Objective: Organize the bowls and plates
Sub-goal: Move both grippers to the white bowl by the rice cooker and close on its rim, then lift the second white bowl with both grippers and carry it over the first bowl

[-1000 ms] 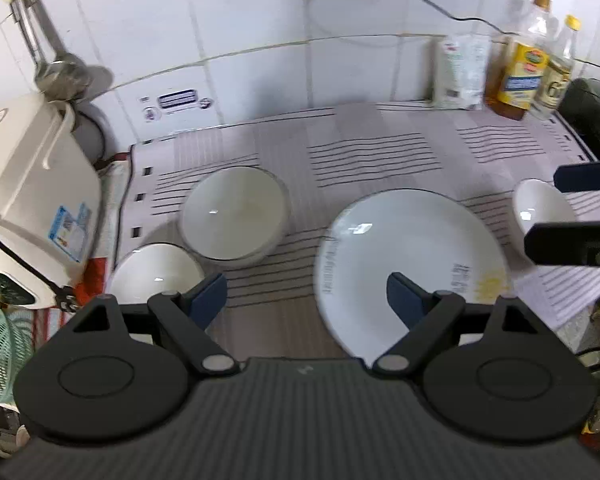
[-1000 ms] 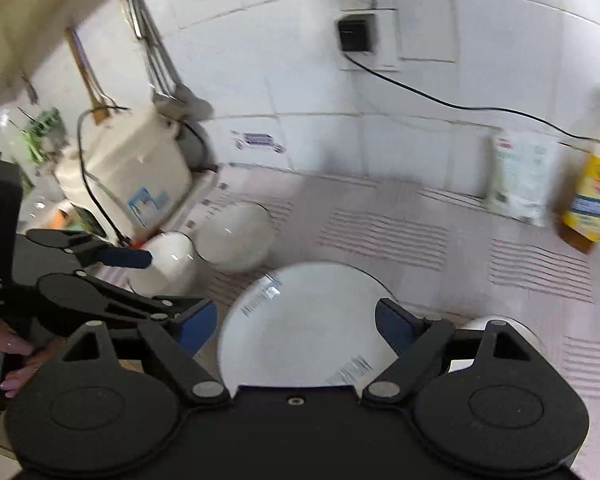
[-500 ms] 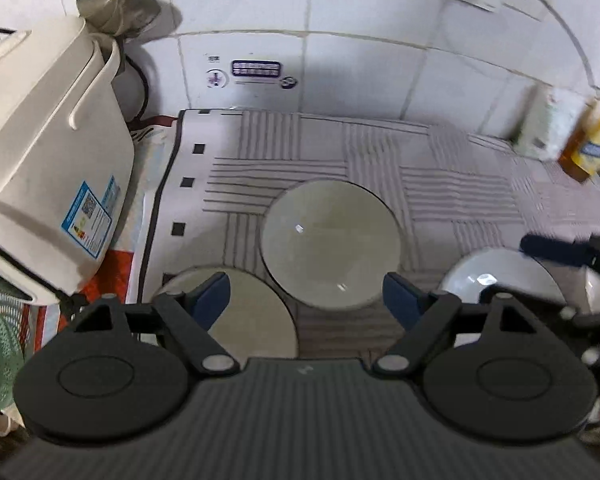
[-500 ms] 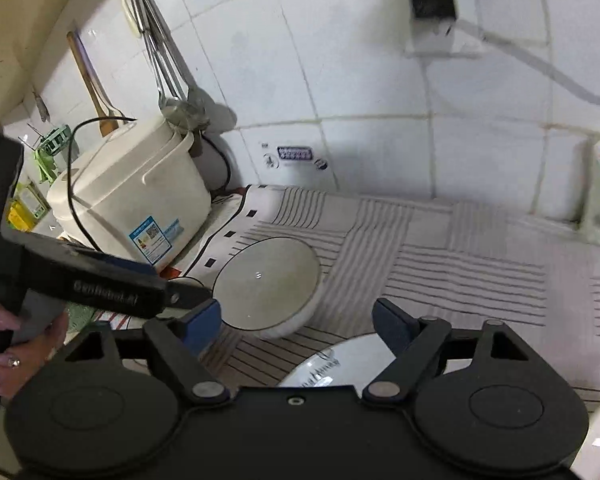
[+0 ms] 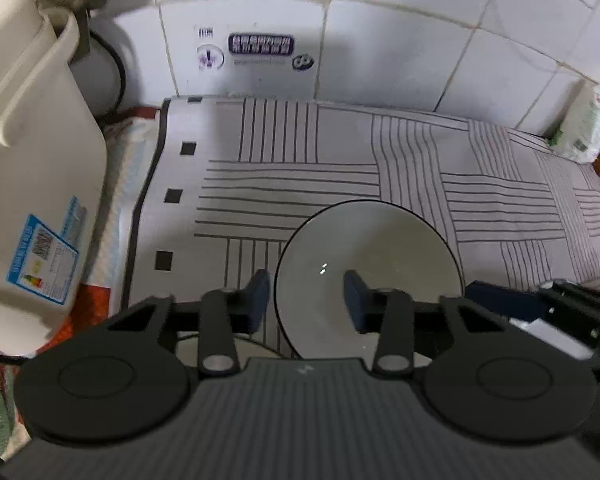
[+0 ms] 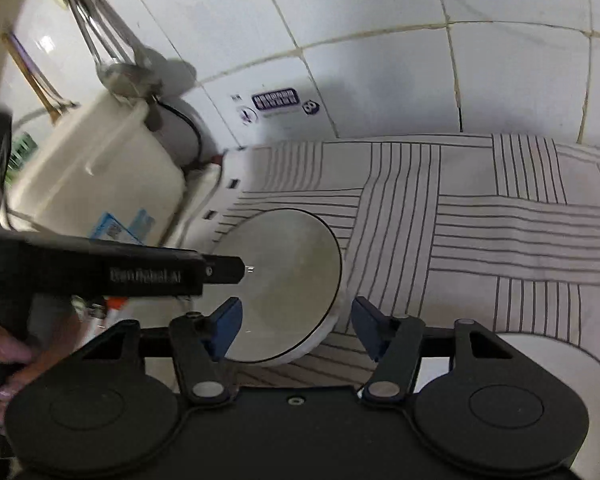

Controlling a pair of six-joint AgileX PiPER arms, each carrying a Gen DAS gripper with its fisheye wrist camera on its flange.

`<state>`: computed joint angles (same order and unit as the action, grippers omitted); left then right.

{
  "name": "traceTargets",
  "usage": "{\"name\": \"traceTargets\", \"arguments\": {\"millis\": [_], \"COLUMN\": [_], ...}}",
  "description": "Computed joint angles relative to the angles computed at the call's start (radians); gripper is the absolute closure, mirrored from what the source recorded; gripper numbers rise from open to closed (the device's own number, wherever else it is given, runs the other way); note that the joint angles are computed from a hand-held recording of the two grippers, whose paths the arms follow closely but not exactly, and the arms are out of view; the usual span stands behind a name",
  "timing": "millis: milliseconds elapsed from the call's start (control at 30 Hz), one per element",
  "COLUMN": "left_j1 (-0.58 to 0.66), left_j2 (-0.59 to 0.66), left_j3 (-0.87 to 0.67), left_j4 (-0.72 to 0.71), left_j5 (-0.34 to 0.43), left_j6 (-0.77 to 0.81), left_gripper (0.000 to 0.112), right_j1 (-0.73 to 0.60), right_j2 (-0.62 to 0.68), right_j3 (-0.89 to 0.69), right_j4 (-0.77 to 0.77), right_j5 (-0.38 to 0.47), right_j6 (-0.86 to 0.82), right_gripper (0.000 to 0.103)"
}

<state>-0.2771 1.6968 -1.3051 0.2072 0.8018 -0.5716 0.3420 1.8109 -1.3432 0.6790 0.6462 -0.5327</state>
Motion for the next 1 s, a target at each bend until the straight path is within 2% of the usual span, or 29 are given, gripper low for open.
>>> {"name": "traceTargets", "arguments": {"millis": [33,100,167,300,467,567,667,833,1000], "left_j1": [-0.008,-0.017,-0.01,0.009,0.012,-0.006,-0.028,-0.096,-0.132], "left_j2": [0.012,0.035,0.05,0.055,0.038,0.035,0.017,-0.011,-0.021], "left_j3": [-0.005,-0.019,-0.029,-0.031,-0.011,-0.021,-0.029,-0.072,-0.149], "left_j4": [0.029,0.061,0.044,-0.012,-0.017,0.008,0.026,0.124,0.14], "left_j5": [0.005,0.018,0.023,0.036,0.013,0.03,0.046,0.11,0.182], "left_j6": [-0.016,-0.013,0.01,0.033,-0.055,-0.102,-0.13,-0.19,-0.18], "left_gripper": [0.081,0.093,0.097,0.106,0.107,0.107,0.107,0.107,0.107], "right_j1": [0.013,0.034,0.035,-0.009,-0.036,-0.062,-0.074,-0.112,-0.143], "right_j2": [0.003,0.002,0.004,0.038,0.06,0.073,0.046,0.011,-0.039], "right_j3": [-0.001,0.005,0.013,-0.011,-0.037,-0.072,-0.06,-0.062,-0.053], "right_j4": [-0.033,-0.105,-0.137,-0.06,-0.011,0.002,0.007,0.046,0.061], "right_j5": [-0.017,-0.053,-0.077,-0.042,0.007,0.075,0.085,0.134,0.158], "right_j6": [0.018,0.075,0.108,0.095,0.074,0.09,0.101,0.1,0.09], "right_gripper": [0.052,0.071,0.083,0.09,0.088,0.089,0.09,0.09,0.09]}}
